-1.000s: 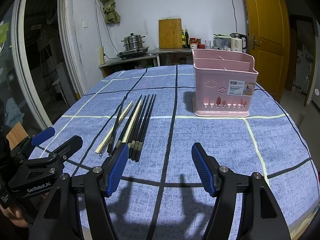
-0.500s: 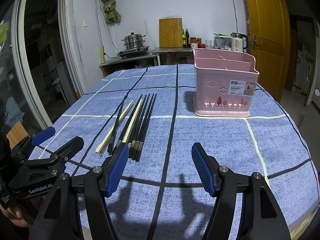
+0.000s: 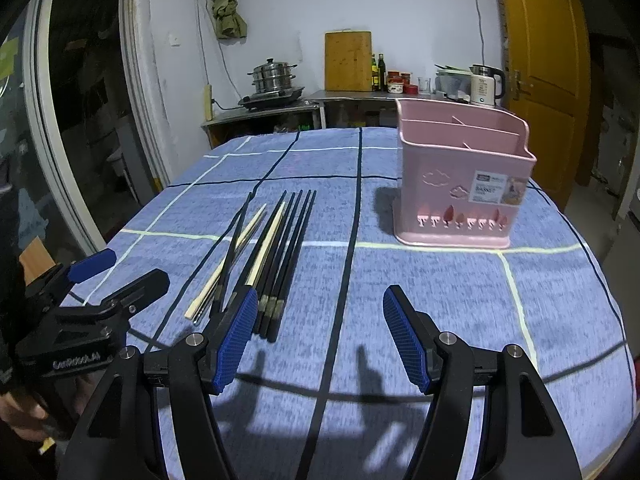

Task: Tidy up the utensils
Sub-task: 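Lower the left tool onto a black chopstick and close it while the right tool grasps another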

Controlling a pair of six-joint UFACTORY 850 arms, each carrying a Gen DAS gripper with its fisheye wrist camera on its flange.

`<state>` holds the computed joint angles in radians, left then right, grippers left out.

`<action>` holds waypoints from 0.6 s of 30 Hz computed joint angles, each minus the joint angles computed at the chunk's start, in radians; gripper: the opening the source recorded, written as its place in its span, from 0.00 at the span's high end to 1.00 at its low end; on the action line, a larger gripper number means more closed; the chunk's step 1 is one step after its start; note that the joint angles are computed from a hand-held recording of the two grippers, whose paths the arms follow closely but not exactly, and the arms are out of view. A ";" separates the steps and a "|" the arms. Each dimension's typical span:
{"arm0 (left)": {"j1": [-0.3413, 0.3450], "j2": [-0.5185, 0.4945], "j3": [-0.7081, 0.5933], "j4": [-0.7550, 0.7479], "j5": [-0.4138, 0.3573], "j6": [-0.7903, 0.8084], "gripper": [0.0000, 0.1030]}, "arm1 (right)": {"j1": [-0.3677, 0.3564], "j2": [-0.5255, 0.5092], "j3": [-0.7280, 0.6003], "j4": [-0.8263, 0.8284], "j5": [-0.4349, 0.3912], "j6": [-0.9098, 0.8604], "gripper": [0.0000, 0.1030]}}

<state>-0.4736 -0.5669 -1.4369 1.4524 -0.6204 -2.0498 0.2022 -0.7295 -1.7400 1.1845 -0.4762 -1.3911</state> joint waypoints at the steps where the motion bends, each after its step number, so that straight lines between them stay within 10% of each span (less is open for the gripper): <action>1: 0.014 -0.005 -0.010 -0.030 0.021 0.027 0.00 | 0.002 -0.010 -0.016 -0.020 -0.003 0.018 0.36; 8: 0.094 -0.055 -0.099 -0.324 0.143 0.292 0.06 | 0.020 -0.103 -0.167 -0.216 -0.044 0.199 0.36; 13: 0.141 -0.110 -0.190 -0.543 0.174 0.488 0.08 | 0.038 -0.212 -0.350 -0.395 -0.130 0.383 0.55; 18: 0.193 -0.179 -0.297 -0.858 0.207 0.773 0.31 | 0.057 -0.386 -0.648 -0.539 -0.273 0.571 0.69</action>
<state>-0.2804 -0.7455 -1.7343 0.5944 -0.4130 -1.2765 0.2589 -1.1151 -2.3876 0.6456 -0.7488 -0.8201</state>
